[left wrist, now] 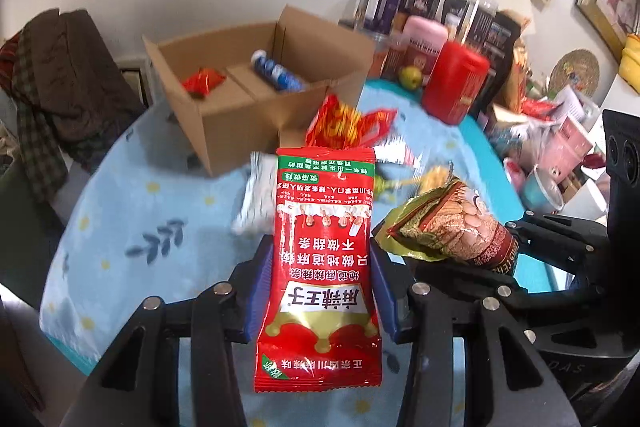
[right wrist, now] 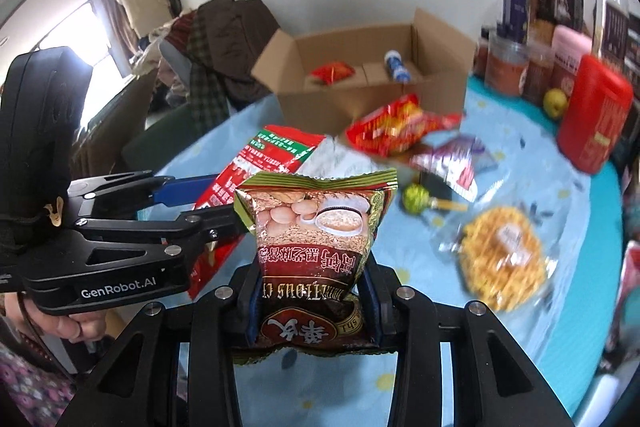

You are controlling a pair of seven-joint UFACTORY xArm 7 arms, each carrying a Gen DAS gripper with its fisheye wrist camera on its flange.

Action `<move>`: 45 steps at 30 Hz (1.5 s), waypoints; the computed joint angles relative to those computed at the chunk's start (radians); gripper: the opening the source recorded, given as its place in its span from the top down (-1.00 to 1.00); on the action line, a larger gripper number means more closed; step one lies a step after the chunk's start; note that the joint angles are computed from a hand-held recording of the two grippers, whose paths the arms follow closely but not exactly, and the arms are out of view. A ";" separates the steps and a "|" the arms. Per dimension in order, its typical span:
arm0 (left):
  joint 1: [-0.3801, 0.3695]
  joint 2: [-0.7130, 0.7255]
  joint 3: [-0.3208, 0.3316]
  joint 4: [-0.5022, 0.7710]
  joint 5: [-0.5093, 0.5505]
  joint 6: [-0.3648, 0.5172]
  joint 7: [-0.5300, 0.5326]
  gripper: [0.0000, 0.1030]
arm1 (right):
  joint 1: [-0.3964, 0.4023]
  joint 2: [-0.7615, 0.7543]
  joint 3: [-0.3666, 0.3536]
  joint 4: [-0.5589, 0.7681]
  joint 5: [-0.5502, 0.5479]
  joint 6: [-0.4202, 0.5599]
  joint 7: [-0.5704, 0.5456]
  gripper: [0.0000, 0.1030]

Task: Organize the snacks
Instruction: 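Carry both packets into the cardboard box and open both grippers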

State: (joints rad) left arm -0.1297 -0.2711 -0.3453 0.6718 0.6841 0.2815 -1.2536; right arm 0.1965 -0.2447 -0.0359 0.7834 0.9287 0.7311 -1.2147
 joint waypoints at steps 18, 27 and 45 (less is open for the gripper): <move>0.072 0.123 0.082 0.245 0.148 -0.065 0.054 0.13 | -0.002 0.159 0.043 0.311 0.070 -0.040 -0.054 0.25; 0.034 0.246 0.205 0.391 0.161 -0.044 0.112 0.13 | -0.047 0.394 0.135 0.586 0.048 -0.049 0.001 0.25; -0.003 0.511 0.383 0.665 -0.095 0.044 0.417 0.13 | -0.046 0.874 0.298 1.151 -0.259 -0.022 0.220 0.25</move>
